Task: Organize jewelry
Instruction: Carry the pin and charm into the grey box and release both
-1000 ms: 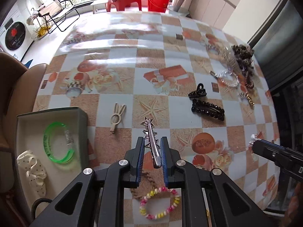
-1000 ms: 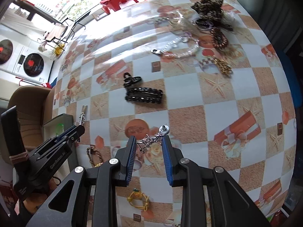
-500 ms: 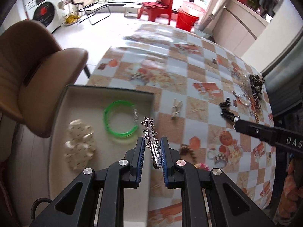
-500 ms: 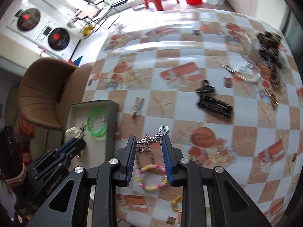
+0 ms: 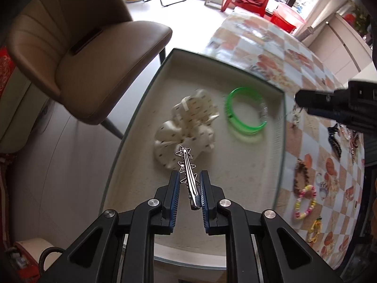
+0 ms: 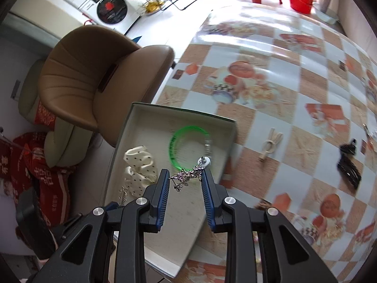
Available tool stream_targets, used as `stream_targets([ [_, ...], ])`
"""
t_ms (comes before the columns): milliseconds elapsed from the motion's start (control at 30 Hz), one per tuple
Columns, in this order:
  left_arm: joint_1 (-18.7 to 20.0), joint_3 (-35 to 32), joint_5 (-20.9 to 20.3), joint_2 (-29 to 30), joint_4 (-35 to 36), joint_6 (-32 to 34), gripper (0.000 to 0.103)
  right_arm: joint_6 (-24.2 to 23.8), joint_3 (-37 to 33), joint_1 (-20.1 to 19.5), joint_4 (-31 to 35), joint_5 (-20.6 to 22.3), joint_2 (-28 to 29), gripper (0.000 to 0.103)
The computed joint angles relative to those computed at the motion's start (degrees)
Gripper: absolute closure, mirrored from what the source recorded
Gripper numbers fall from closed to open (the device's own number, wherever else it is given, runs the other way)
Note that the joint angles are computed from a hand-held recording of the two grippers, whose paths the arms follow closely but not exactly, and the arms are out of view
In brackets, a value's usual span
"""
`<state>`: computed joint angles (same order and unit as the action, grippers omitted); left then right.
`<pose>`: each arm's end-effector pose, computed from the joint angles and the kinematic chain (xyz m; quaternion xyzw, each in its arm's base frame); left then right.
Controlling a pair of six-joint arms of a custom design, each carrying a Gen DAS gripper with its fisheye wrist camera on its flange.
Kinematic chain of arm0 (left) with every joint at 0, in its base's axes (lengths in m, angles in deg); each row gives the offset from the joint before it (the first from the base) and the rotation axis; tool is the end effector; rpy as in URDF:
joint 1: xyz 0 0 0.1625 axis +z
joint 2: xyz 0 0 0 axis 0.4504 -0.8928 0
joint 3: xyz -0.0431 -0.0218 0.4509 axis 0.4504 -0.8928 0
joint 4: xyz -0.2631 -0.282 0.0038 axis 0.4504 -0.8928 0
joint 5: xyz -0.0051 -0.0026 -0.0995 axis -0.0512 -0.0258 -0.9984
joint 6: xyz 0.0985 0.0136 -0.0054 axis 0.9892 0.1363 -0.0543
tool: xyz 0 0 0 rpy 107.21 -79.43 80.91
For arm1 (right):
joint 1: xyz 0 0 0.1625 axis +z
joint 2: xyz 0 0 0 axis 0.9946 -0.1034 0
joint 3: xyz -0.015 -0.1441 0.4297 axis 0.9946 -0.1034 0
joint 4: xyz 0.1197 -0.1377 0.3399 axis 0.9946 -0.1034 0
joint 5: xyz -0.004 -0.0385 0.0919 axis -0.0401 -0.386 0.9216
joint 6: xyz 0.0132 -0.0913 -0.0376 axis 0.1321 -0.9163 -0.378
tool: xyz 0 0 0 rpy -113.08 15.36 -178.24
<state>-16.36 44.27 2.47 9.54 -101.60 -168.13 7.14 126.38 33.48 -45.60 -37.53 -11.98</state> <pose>-0.3219 -0.2316 0.1745 0.0004 0.9286 -0.1359 0.3453 0.2702 -0.3190 0.2655 0.0815 -0.9738 0.0697 0.2005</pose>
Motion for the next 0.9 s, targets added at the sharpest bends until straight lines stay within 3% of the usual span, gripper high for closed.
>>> stream_targets([
  [200,2.24,2.93,-0.33,0.3,-2.79,0.26,0.083,-1.45,-0.36,-1.25,-3.01,-0.81,6.06,0.073],
  [433,6.54,2.73,3.73,3.16,-6.71,4.03,0.083,-3.24,-0.01,-3.84,-5.5,-2.34,10.85,0.073],
  [667,9.18,0.76,7.55,5.3,-6.63,6.73,0.083,-3.19,0.45,-5.23,-6.85,-3.96,12.32,0.073],
  [900,9.45,-0.14,6.91,6.22,-4.24,6.98,0.082,-3.12,0.7,-5.87,-7.38,-3.54,13.24,0.072],
])
